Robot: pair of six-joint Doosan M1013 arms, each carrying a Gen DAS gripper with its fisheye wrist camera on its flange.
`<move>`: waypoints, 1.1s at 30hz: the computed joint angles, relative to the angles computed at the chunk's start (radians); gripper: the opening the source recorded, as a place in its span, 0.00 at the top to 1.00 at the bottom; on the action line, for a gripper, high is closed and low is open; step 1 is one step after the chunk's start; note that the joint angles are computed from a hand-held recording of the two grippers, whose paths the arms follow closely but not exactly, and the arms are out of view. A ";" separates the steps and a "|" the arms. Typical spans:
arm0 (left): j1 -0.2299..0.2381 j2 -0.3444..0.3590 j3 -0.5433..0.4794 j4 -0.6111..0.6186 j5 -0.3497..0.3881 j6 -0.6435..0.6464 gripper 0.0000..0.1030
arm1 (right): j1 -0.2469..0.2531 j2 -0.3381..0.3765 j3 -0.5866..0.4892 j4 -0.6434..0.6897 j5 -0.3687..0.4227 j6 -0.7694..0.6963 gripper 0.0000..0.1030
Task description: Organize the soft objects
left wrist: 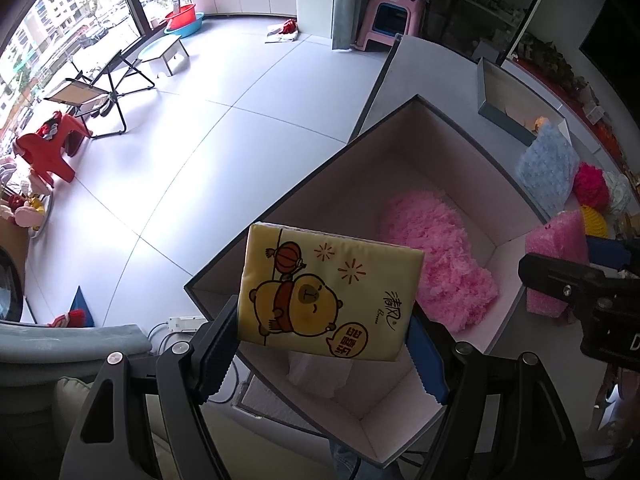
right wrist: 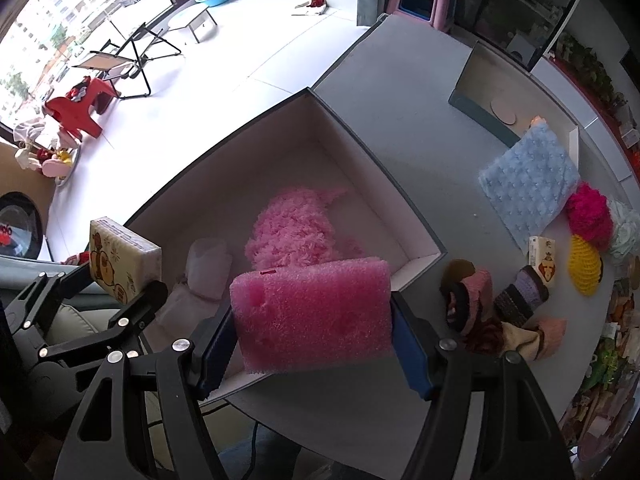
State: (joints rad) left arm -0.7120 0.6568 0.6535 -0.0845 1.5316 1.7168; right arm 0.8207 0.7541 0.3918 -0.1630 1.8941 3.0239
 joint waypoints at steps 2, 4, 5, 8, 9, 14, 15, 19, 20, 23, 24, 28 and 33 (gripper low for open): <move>-0.002 0.009 -0.010 0.005 0.011 -0.003 0.25 | -0.005 0.002 0.000 0.005 -0.002 -0.004 0.28; -0.002 0.016 -0.018 0.009 0.015 -0.006 0.25 | -0.010 0.010 -0.014 0.005 0.009 -0.019 0.28; -0.003 0.022 -0.025 0.009 0.020 -0.010 0.25 | -0.013 0.017 -0.025 0.005 0.015 -0.029 0.28; -0.005 0.032 -0.035 0.014 0.028 -0.022 0.25 | -0.022 0.032 -0.050 0.002 0.026 -0.053 0.28; -0.005 0.036 -0.039 0.017 0.032 -0.025 0.25 | -0.027 0.036 -0.055 0.003 0.024 -0.058 0.28; -0.009 0.048 -0.048 0.033 0.046 -0.024 0.25 | -0.046 0.037 -0.041 0.012 -0.014 -0.069 0.28; -0.010 0.050 -0.049 0.036 0.049 -0.026 0.25 | -0.050 0.039 -0.041 0.013 -0.015 -0.070 0.28; -0.007 0.070 -0.073 0.029 0.076 -0.053 0.25 | -0.064 0.044 -0.039 0.021 -0.021 -0.068 0.28; -0.007 0.075 -0.079 0.029 0.083 -0.060 0.25 | -0.067 0.046 -0.040 0.022 -0.020 -0.068 0.28; -0.008 0.085 -0.092 0.035 0.090 -0.067 0.25 | -0.075 0.049 -0.039 0.030 -0.029 -0.065 0.28; -0.009 0.088 -0.095 0.036 0.092 -0.069 0.25 | -0.078 0.050 -0.037 0.035 -0.032 -0.065 0.28; -0.010 0.093 -0.102 0.033 0.100 -0.078 0.25 | -0.085 0.061 -0.050 0.047 -0.032 -0.069 0.28; -0.009 0.098 -0.109 0.029 0.109 -0.079 0.25 | -0.091 0.073 -0.065 0.056 -0.025 -0.072 0.28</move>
State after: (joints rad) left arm -0.7214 0.7552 0.5447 -0.0551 1.6406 1.6375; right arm 0.7300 0.8271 0.3265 -0.1065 1.8690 2.9520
